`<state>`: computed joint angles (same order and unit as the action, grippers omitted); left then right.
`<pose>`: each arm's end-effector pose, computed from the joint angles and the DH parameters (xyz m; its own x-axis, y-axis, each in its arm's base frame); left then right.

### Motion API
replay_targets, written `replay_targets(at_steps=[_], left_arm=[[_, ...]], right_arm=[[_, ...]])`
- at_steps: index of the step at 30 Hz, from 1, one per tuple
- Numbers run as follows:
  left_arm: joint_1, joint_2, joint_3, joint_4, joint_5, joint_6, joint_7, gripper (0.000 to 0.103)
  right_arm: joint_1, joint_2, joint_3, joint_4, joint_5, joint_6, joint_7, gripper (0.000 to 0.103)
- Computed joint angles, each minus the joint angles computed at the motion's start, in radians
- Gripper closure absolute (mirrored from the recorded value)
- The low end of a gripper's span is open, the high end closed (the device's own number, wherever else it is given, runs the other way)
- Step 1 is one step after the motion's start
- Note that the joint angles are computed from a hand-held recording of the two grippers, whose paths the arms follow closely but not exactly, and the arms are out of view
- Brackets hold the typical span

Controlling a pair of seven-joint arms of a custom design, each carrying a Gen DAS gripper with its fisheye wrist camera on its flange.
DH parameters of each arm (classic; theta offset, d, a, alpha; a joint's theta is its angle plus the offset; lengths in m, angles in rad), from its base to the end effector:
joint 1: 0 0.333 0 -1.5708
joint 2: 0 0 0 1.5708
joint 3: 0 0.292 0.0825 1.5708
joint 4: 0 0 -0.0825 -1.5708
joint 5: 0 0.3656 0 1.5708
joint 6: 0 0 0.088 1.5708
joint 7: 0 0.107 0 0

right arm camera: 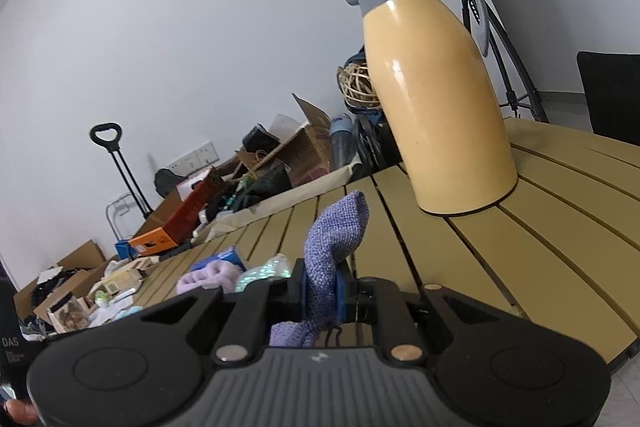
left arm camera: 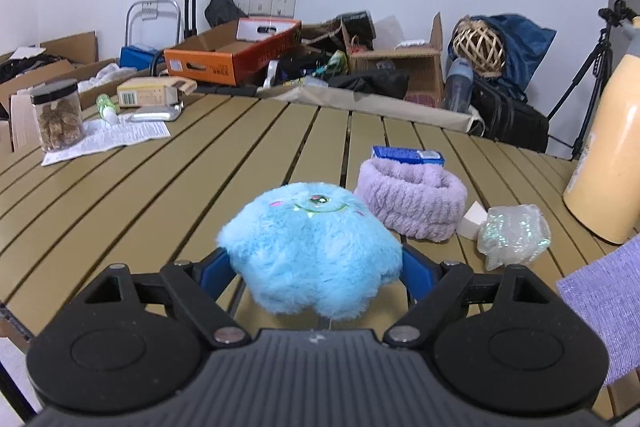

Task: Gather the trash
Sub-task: 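Carry the blue plush and lavender bag down toward the black bin with both tools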

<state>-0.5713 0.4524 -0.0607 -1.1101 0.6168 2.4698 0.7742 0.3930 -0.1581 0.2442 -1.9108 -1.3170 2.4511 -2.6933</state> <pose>0.5755 -0.4073 0.6485 -0.1624 -0.9835 0.0798 -0.5160 0.0157 -0.8565 0.4347 0.3331 0.6215 -0.1985 -0.8679 -0.4554 -0.2062 0.4913 -0.8463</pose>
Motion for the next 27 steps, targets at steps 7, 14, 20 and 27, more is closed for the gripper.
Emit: replay_targets(at_steps=[7,14,20,27], left_arm=[[0.029,-0.175,-0.016,-0.255,0.093,0.130,-0.070,0.017],[0.079,-0.307,-0.063,-0.435,0.273,0.192,-0.206,0.017],[0.152,-0.409,-0.122,-0.572,0.326,0.205,-0.273,0.017],[0.243,-0.539,-0.196,-0.741,0.322,0.235,-0.304,0.017]], right_arm=[[0.020,-0.029,0.036,-0.009,-0.047,-0.037,0.024,0.090],[0.040,-0.063,0.067,-0.040,-0.062,-0.065,0.049,0.090],[0.058,-0.100,0.101,-0.078,-0.057,-0.100,0.058,0.090],[0.079,-0.125,0.132,-0.106,-0.024,-0.128,0.042,0.090]])
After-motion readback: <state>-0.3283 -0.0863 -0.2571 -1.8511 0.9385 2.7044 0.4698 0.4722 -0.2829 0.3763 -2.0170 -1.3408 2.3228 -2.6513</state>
